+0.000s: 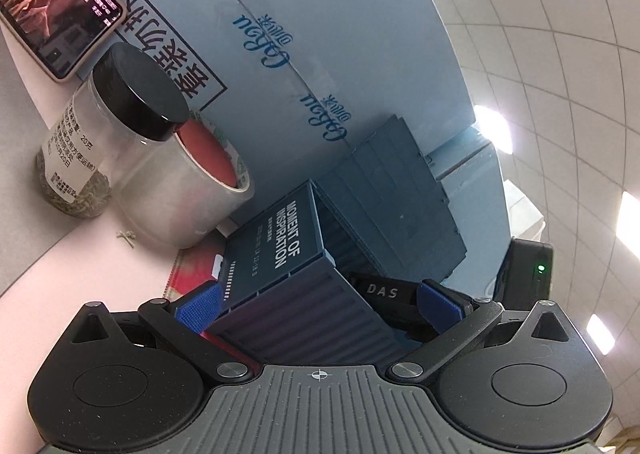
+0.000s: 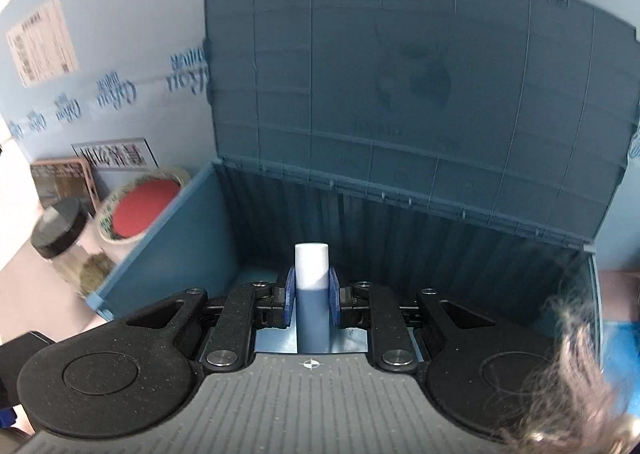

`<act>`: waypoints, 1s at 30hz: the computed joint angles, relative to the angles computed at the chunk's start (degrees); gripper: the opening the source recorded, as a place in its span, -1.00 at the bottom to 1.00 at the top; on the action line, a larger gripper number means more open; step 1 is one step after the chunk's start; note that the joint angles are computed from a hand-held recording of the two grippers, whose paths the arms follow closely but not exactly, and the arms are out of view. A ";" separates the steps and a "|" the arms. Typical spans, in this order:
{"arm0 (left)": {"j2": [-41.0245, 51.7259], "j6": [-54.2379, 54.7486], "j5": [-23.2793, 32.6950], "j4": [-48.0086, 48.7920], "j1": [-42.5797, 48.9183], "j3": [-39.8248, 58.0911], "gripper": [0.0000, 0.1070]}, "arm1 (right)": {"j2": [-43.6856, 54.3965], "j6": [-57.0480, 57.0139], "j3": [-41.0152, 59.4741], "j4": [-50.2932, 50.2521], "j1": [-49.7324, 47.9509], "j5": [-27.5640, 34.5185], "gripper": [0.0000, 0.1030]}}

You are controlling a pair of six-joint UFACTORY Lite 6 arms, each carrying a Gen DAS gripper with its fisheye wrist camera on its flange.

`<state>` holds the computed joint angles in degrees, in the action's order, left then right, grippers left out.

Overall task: Organize rigid objects
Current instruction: 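Carry the marker with the right tool into the blue box and release, then lower the left tool and grasp the green round jar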

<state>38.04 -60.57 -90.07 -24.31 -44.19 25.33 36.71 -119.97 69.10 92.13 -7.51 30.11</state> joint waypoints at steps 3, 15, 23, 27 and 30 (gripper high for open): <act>0.17 0.16 0.31 0.15 -0.06 0.18 0.93 | -0.49 0.99 -1.01 -0.10 -0.08 -1.74 -0.67; -2.09 5.41 2.42 -5.71 -4.54 0.37 0.93 | -11.51 -2.23 -11.65 3.69 -7.46 4.93 0.27; -4.57 15.72 3.14 -8.44 -9.54 0.31 0.93 | -25.64 -5.72 -22.61 -3.49 -26.26 23.17 0.64; -5.05 24.38 3.76 -12.13 -14.60 1.91 0.93 | -27.17 -10.81 -24.66 -7.97 -41.85 34.72 0.82; -5.12 31.53 5.06 -14.07 -18.13 3.83 0.93 | -24.99 -15.79 -26.18 -7.56 -51.05 41.05 0.85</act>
<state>32.92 -29.04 -85.02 -38.38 -62.31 29.16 11.73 -135.76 42.92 84.58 -58.56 71.16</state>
